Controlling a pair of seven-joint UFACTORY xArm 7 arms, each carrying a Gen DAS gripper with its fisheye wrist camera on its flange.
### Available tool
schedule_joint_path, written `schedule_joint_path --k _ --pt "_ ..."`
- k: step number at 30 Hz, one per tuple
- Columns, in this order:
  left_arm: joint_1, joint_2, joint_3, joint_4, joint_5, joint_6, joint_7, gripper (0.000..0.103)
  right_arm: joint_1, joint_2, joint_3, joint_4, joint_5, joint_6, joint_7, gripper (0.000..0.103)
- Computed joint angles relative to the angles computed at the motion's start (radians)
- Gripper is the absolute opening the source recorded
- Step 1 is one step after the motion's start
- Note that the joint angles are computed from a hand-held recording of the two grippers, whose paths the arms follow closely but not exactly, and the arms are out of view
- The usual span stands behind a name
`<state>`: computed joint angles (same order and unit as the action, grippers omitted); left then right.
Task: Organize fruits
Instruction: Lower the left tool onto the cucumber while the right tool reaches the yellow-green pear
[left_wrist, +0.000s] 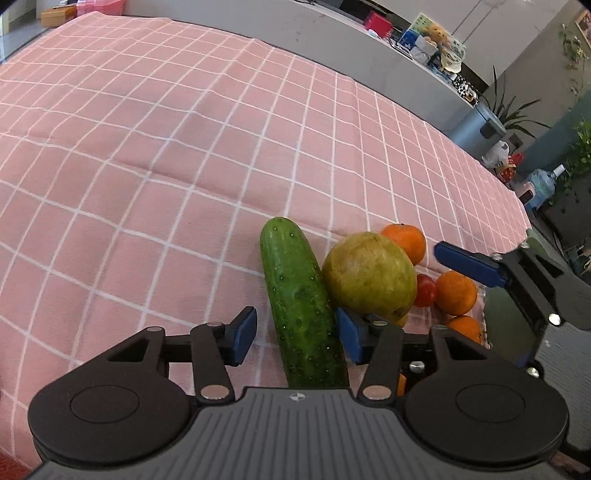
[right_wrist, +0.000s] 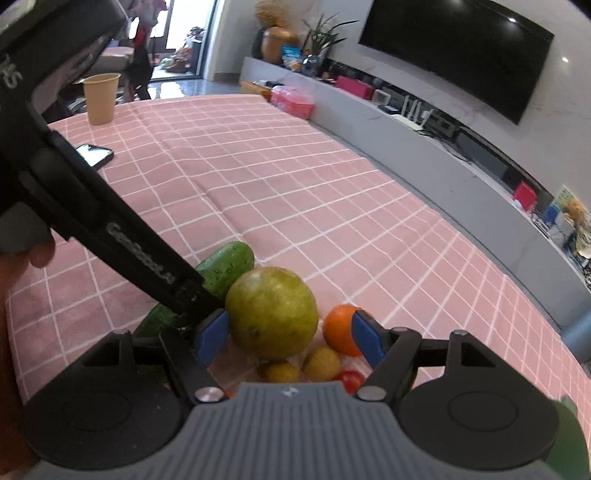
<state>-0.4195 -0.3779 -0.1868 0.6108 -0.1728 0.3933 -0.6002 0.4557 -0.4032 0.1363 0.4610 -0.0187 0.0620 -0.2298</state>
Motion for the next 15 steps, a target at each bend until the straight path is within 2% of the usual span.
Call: schedule_joint_path --k 3,5,7,10,13,15 --pt "0.010 -0.002 -0.005 -0.004 0.008 -0.004 -0.016 0.063 0.064 0.036 -0.054 0.031 0.033 0.017 -0.048 0.066" --pt "0.003 -0.003 0.006 -0.010 -0.004 -0.011 -0.009 0.064 0.053 0.047 -0.041 0.041 0.037 0.015 -0.051 0.066" --pt "-0.010 -0.001 0.022 -0.017 -0.028 -0.023 0.007 0.066 0.068 0.054 -0.056 0.055 0.063 0.034 -0.063 0.066" --pt "-0.011 0.001 0.022 -0.020 -0.036 -0.030 0.012 0.067 0.117 0.062 -0.107 0.073 0.135 0.071 -0.111 0.066" --pt "-0.008 -0.001 0.018 -0.024 -0.036 -0.037 0.008 0.067 0.186 0.061 -0.169 0.084 0.242 0.101 -0.205 0.057" --pt "-0.011 -0.002 0.020 -0.027 -0.041 -0.040 0.009 0.067 0.172 0.062 -0.151 0.087 0.266 0.104 -0.227 0.057"
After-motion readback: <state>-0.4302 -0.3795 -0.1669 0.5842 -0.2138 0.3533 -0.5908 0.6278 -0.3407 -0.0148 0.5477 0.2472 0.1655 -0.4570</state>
